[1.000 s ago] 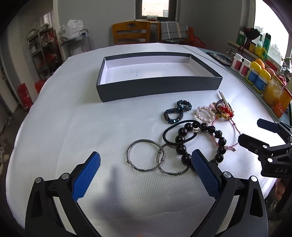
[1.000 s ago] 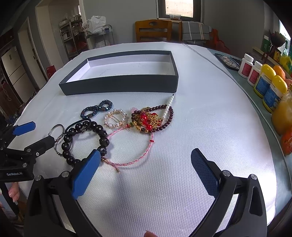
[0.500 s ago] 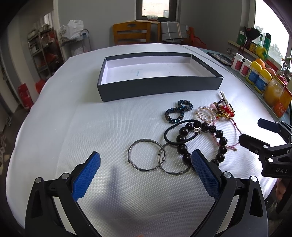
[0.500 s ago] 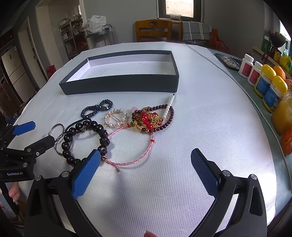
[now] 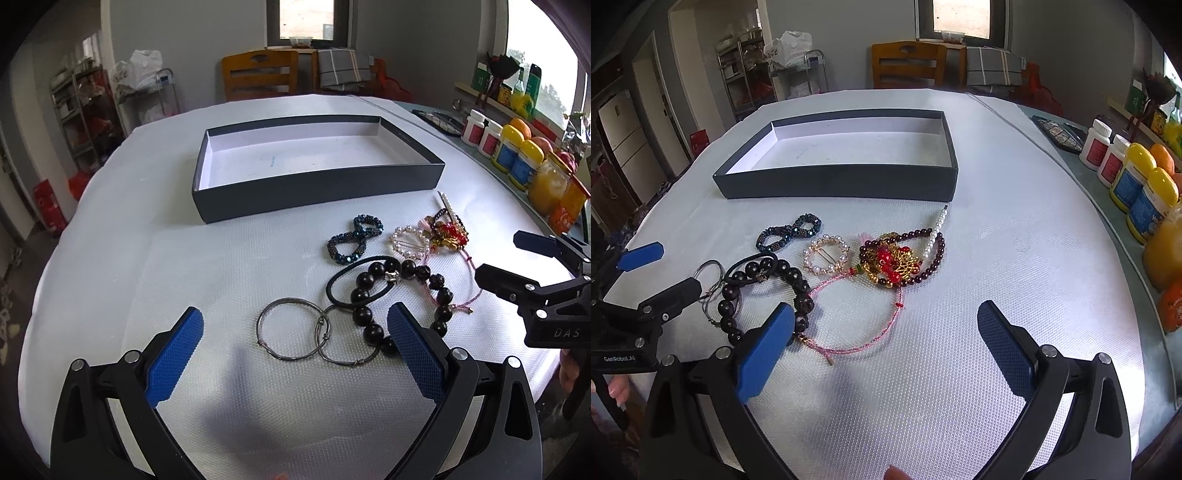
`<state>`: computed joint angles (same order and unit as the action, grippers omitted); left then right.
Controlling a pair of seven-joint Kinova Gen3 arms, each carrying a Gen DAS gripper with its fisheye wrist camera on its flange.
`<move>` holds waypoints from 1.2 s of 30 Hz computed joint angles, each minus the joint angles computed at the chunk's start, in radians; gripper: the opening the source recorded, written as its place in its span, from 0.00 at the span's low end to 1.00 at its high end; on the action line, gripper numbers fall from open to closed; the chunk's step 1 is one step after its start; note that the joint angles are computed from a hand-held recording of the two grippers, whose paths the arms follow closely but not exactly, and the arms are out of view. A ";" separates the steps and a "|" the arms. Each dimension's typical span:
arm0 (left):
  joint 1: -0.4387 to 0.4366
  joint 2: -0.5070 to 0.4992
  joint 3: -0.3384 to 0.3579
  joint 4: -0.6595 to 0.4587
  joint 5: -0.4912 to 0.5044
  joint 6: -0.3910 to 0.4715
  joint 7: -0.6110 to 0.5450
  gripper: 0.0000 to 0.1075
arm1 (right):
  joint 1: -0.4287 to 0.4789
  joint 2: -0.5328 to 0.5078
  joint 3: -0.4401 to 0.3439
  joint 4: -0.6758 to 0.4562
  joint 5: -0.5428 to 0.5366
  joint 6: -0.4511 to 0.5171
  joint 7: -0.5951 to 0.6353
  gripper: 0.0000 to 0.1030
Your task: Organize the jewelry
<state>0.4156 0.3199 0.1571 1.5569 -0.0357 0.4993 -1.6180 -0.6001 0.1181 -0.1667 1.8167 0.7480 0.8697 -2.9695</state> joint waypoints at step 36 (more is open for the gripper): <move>-0.123 0.117 0.066 -0.189 0.242 0.176 -0.392 0.94 | 0.168 0.028 0.073 -0.083 -0.166 -0.114 0.341 0.70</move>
<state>0.2930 0.4367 0.2235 1.3674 0.2062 0.6755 -2.0101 -0.4323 0.1460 -0.0936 1.7337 0.5822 0.7555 -2.6281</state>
